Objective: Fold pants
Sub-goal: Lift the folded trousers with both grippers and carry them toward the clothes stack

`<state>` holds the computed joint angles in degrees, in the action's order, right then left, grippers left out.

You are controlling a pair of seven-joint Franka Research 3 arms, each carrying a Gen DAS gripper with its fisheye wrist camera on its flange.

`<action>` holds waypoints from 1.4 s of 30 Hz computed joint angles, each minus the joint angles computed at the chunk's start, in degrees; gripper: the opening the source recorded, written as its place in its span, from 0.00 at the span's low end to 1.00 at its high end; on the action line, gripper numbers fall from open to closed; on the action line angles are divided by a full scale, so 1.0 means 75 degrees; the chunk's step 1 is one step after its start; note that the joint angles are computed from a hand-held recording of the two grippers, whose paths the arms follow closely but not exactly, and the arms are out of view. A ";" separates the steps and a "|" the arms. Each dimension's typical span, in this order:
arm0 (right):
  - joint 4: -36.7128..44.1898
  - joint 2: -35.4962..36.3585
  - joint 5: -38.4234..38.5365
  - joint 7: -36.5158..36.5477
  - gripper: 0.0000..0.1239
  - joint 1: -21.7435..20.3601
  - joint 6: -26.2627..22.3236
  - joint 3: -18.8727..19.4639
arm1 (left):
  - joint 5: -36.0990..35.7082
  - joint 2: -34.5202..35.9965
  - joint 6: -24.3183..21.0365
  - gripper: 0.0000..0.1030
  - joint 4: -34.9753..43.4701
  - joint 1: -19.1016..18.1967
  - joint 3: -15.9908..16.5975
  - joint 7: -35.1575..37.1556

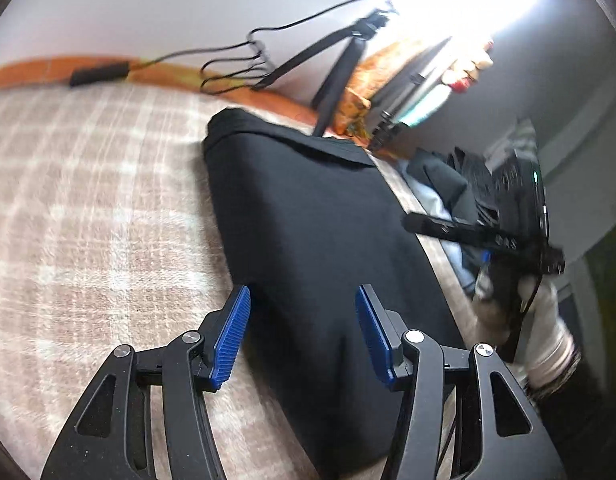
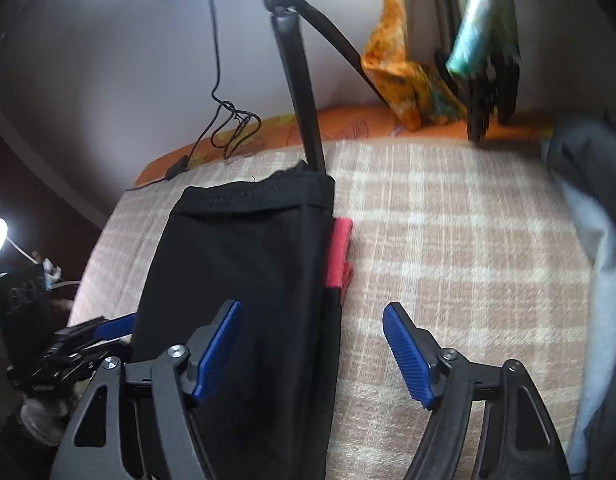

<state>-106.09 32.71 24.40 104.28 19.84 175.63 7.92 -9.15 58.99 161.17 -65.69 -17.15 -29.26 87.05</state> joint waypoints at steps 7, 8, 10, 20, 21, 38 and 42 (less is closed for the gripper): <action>-0.0305 0.0649 0.1323 -0.1978 0.61 -0.2914 0.0962 0.3270 | -0.0670 0.0656 -0.0292 0.52 0.0653 0.0312 -0.0582 0.0375; -0.0325 0.0798 0.1359 -0.2216 0.62 -0.3271 0.1084 0.3679 | -0.0743 0.0710 -0.0313 0.52 0.0742 0.0305 -0.0602 0.0409; -0.0429 0.1092 0.1302 -0.2576 0.62 -0.3940 0.1390 0.4437 | -0.0925 0.0862 -0.0320 0.52 0.0933 0.0319 -0.0707 0.0530; -0.0341 0.2868 -0.0492 -0.2731 0.61 -0.5686 0.2067 0.6479 | -0.1344 0.1517 -0.0724 0.48 0.2275 -0.0161 -0.0528 0.0864; -0.0231 0.3038 -0.0661 -0.2694 0.61 -0.5678 0.2063 0.6532 | -0.1347 0.1585 -0.0763 0.45 0.2446 -0.0255 -0.0441 0.0810; -0.0043 0.1213 -0.0903 -0.0440 0.18 -0.2839 0.2208 0.3584 | 0.0181 0.0568 0.0388 0.15 0.1334 -0.0965 0.0846 -0.0290; -0.0443 0.0639 -0.0996 -0.0091 0.17 -0.2420 0.2398 0.3163 | 0.0743 -0.0057 0.0989 0.13 0.0361 -0.0918 0.0905 -0.0492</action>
